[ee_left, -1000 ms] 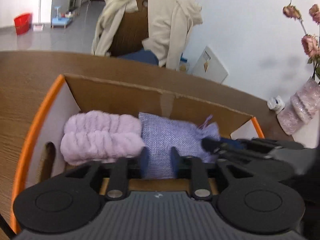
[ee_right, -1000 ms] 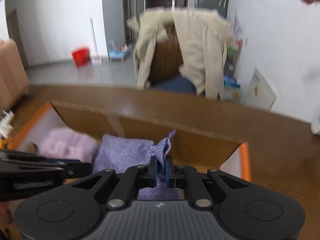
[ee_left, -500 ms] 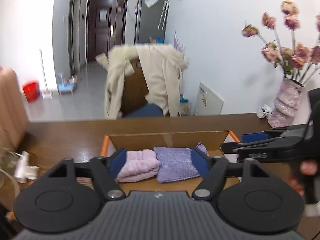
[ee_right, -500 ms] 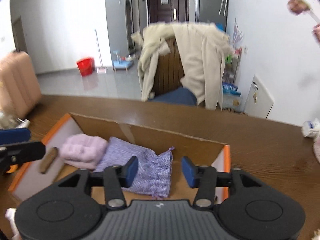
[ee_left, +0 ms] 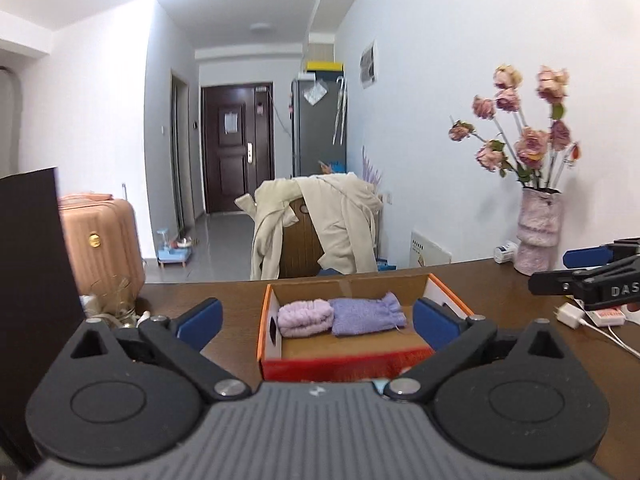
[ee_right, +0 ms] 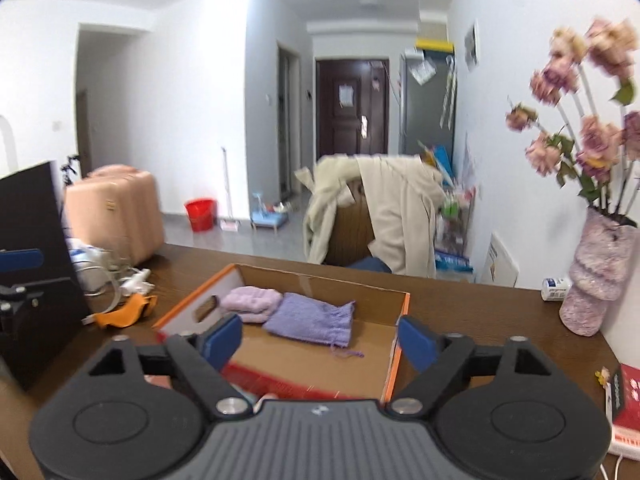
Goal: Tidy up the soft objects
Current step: 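Open the left gripper and withdraw it from the box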
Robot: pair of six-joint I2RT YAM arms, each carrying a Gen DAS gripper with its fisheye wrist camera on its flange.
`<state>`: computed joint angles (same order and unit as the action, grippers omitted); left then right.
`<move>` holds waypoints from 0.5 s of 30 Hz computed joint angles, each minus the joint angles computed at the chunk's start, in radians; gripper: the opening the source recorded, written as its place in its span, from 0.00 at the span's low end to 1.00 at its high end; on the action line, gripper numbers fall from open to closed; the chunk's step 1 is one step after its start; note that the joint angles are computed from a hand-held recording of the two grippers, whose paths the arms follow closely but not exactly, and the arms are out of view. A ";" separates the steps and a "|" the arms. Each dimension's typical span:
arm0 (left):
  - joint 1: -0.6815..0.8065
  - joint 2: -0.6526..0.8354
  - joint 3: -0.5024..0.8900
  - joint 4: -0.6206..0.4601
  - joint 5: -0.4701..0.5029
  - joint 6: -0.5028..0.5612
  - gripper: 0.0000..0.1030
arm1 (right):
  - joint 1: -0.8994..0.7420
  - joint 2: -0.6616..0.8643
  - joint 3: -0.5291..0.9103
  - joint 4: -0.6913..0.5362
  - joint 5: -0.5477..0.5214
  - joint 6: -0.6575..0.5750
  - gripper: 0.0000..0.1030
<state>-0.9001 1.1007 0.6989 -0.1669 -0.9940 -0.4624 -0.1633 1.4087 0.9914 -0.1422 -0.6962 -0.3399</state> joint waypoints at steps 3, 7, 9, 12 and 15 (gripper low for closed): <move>-0.192 0.012 -0.048 -0.120 -0.136 -0.205 1.00 | -0.103 -0.169 -0.200 0.042 -0.119 -0.057 0.86; -0.409 0.180 -0.019 -0.432 -0.244 -0.731 1.00 | -0.265 -0.366 -0.461 0.114 -0.272 -0.096 0.89; -0.486 0.288 0.018 -0.575 -0.265 -0.942 1.00 | -0.337 -0.444 -0.571 0.144 -0.315 -0.092 0.89; -0.561 0.419 0.067 -0.739 -0.276 -1.150 1.00 | -0.422 -0.503 -0.658 0.061 -0.358 -0.185 0.89; -0.566 0.444 0.068 -0.736 -0.265 -1.167 1.00 | -0.513 -0.496 -0.693 -0.071 -0.413 -0.373 0.89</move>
